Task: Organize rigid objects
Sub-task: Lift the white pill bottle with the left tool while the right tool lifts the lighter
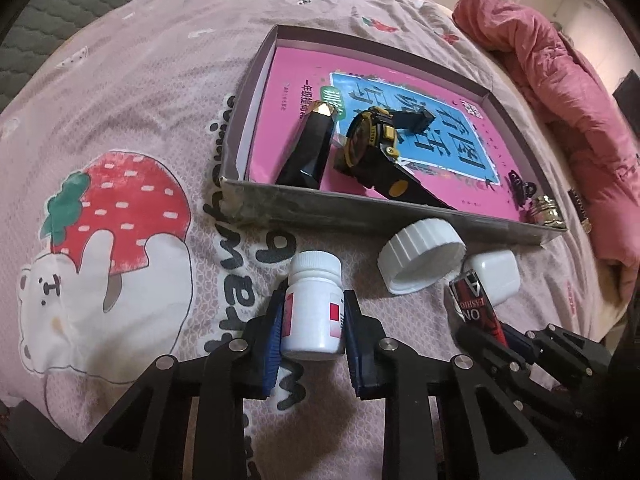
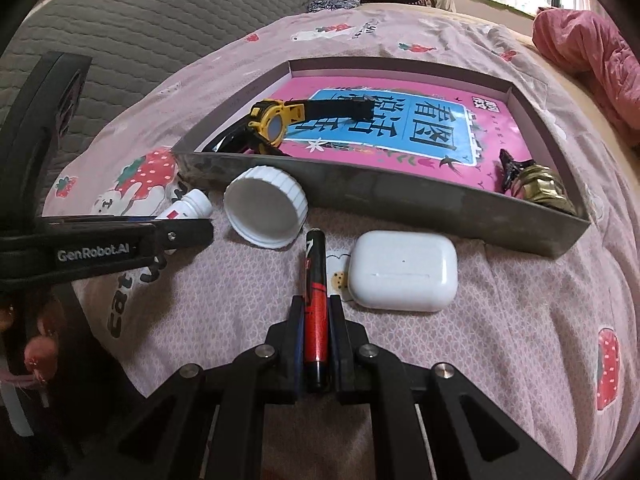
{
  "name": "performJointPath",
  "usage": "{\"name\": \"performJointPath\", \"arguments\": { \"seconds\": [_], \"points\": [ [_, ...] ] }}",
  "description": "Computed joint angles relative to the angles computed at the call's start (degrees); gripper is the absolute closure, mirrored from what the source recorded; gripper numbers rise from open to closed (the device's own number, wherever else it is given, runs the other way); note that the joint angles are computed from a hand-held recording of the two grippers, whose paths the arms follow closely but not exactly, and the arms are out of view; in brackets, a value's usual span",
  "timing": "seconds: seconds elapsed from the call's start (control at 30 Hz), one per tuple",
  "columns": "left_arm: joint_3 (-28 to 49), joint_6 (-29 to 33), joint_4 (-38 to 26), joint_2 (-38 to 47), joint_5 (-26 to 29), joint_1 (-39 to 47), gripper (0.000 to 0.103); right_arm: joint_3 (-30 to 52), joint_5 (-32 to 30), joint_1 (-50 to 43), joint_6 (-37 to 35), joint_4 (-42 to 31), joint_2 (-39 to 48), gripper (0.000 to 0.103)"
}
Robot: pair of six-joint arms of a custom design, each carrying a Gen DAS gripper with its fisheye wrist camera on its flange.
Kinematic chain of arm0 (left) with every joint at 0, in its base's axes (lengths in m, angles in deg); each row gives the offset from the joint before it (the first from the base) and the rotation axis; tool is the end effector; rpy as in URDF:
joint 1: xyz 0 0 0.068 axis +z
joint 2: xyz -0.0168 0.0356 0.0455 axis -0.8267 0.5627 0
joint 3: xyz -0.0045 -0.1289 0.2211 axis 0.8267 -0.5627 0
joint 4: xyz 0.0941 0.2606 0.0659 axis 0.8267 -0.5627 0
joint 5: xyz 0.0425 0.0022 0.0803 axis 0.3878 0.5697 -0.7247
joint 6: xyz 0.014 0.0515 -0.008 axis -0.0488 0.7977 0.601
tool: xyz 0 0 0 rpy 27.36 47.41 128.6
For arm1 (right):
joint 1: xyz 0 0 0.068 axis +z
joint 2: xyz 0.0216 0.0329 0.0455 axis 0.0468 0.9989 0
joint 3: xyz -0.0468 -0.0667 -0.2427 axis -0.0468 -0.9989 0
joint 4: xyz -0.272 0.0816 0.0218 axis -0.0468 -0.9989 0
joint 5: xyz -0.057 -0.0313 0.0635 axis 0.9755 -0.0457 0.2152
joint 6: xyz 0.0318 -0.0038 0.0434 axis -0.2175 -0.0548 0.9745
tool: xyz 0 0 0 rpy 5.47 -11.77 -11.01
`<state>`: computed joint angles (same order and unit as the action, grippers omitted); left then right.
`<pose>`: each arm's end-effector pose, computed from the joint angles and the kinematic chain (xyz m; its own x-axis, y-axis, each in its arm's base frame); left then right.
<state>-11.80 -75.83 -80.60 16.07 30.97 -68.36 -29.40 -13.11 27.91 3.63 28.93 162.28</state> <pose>0.2835 -0.0644 0.1897 -0.8885 -0.2819 -0.3621 -0.2113 0.9518 -0.2224 0.2754 0.1361 0.1861 -0.7444 -0.4371 -0.5048 -0.5542 0.8261 0.1021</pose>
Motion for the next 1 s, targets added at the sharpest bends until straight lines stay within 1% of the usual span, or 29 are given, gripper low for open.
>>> {"name": "performJointPath", "arguments": {
  "seconds": [0.07, 0.33, 1.0],
  "points": [
    [-0.13, -0.23, -0.38, -0.52, 0.41, -0.3, 0.076, -0.37, 0.83, 0.19, -0.34, 0.32, -0.69, 0.092],
    [-0.1, -0.65, -1.6, -1.61, 0.77, -1.69, 0.076, -0.76, -0.46, -0.88, -0.11, 0.33, -1.74, 0.092],
    [1.68, -0.81, -4.07, -3.82, -1.55, -5.8, 0.076, -0.94, -2.79, -2.68, 0.5, 0.02, -4.37, 0.092]
  ]
}}
